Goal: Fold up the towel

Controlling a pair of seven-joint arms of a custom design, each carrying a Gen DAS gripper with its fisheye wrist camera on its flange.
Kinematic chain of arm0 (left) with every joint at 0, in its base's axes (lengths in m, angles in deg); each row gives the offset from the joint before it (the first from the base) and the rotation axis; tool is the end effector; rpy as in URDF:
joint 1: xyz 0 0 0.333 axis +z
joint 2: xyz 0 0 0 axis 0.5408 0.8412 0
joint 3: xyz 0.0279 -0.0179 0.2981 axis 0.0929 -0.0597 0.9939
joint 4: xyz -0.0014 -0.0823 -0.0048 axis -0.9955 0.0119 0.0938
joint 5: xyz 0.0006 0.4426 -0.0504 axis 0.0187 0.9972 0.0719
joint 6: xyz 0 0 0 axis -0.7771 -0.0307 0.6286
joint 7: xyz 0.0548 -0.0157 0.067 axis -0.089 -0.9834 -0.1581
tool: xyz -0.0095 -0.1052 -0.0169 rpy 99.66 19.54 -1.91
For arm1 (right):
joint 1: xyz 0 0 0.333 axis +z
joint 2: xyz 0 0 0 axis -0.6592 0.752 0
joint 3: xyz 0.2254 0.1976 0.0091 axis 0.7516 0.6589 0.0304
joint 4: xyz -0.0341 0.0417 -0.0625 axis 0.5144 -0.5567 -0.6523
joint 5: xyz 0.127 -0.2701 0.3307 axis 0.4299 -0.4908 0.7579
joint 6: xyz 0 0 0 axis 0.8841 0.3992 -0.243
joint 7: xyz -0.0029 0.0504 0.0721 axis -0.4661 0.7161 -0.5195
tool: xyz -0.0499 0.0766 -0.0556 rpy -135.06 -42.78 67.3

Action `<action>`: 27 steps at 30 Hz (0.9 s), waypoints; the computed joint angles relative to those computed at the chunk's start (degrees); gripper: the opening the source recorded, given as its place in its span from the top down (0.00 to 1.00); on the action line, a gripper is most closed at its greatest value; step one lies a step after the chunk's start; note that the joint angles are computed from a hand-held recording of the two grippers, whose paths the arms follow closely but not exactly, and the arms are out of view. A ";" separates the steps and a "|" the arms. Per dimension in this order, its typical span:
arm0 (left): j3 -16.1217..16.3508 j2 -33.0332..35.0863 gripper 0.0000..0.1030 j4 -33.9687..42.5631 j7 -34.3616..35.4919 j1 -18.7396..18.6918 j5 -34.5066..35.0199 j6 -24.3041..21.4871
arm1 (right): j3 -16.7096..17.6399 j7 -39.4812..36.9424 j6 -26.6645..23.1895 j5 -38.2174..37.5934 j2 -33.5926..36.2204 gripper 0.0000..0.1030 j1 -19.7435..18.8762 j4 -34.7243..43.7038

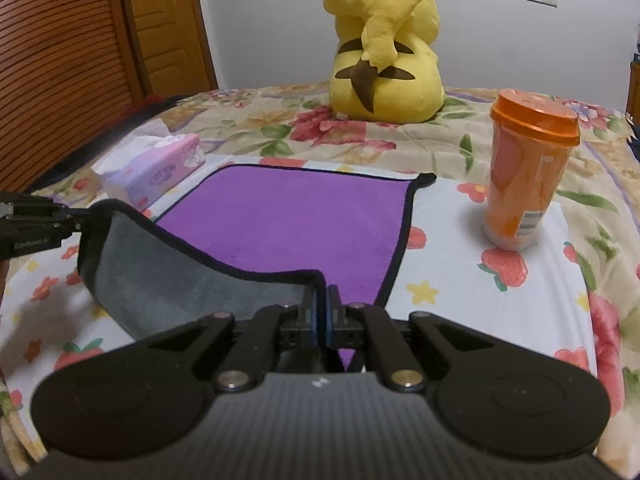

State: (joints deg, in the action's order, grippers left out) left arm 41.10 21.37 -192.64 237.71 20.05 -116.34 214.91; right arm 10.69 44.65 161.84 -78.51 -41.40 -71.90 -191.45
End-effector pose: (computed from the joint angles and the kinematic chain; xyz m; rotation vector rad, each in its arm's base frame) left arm 0.6302 -0.1914 0.3069 -1.5504 1.7058 -0.7791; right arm 0.7122 0.1817 0.2839 -1.9404 1.0872 -0.3976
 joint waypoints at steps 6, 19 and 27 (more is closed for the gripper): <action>0.98 -0.39 0.92 -0.60 -5.10 0.02 3.75 -0.71 | -0.82 -0.04 0.55 -0.08 1.19 0.95 1.04 1.84; 5.59 1.70 0.92 3.24 -12.98 -2.85 11.24 -1.08 | -0.51 0.58 2.58 -4.85 5.30 0.95 3.17 8.44; 5.67 6.49 0.92 12.14 -3.36 -2.26 4.21 -1.83 | -3.90 -0.58 1.59 -4.93 8.19 0.96 8.70 16.45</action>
State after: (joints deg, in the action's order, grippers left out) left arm 46.77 27.86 -180.50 234.35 17.78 -112.13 213.08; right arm 6.79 44.07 163.42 -83.44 -33.21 -63.20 -175.00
